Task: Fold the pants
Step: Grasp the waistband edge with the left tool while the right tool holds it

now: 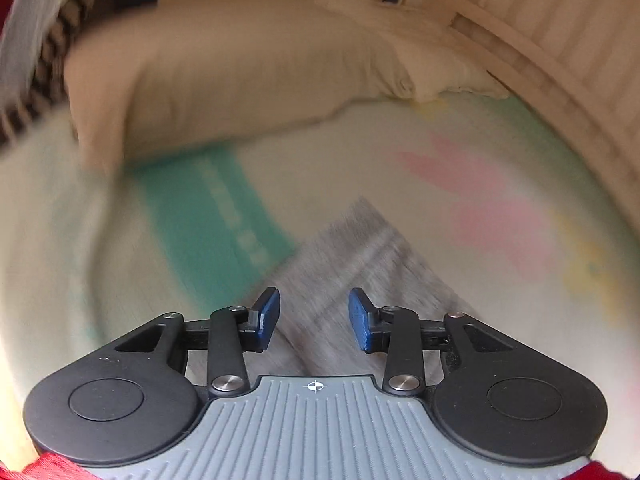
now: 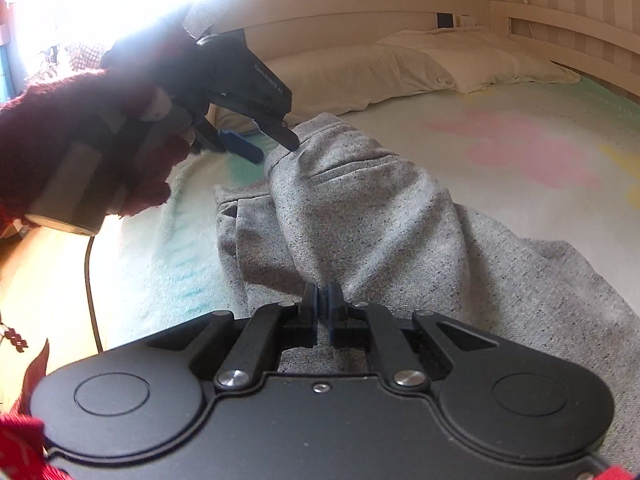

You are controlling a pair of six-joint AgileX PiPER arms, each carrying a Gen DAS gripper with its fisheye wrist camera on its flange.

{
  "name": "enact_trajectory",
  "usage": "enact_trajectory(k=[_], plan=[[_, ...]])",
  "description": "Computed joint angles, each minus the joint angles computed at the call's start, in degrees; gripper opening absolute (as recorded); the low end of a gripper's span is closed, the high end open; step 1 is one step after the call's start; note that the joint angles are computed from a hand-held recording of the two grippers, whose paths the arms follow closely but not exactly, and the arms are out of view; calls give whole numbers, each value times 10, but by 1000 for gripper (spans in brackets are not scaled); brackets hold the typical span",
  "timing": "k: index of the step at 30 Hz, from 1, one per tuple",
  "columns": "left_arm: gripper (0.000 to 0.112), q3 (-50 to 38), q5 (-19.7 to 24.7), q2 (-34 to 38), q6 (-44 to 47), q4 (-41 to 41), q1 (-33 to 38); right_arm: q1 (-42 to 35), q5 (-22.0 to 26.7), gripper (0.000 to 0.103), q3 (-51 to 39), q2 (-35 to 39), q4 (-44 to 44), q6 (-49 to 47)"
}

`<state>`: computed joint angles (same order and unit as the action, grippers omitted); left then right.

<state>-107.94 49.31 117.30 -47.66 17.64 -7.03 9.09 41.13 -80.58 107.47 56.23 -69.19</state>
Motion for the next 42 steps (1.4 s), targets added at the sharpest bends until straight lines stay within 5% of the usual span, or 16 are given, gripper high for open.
enact_trajectory(k=[3, 5, 7, 20, 22, 23, 25, 31, 37, 42], plan=[[44, -26, -1, 14, 12, 23, -2, -2, 9, 10, -10, 6, -4, 7], [61, -58, 4, 32, 60, -2, 6, -3, 13, 10, -15, 9, -7, 9], [67, -91, 10, 54, 124, -41, 17, -4, 15, 10, -18, 11, -8, 8], [66, -168, 67, 104, 325, -148, 39, -6, 25, 10, -33, 25, -22, 22], [55, -160, 62, 102, 331, -141, 33, -6, 25, 10, -34, 26, -24, 23], [30, -157, 61, 100, 331, -138, 30, -6, 24, 10, -34, 26, -25, 24], [8, -163, 72, 100, 345, -136, 25, -4, 22, 10, -35, 26, -27, 27], [5, -232, 141, 108, 370, -93, 1, 0, -6, 9, -14, 5, -6, 7], [5, -254, 186, 71, 396, -108, 16, -12, 42, 7, -9, -28, 36, -15], [6, -168, 166, 55, 386, -113, 36, 27, 21, 7, 6, -28, 8, -26]])
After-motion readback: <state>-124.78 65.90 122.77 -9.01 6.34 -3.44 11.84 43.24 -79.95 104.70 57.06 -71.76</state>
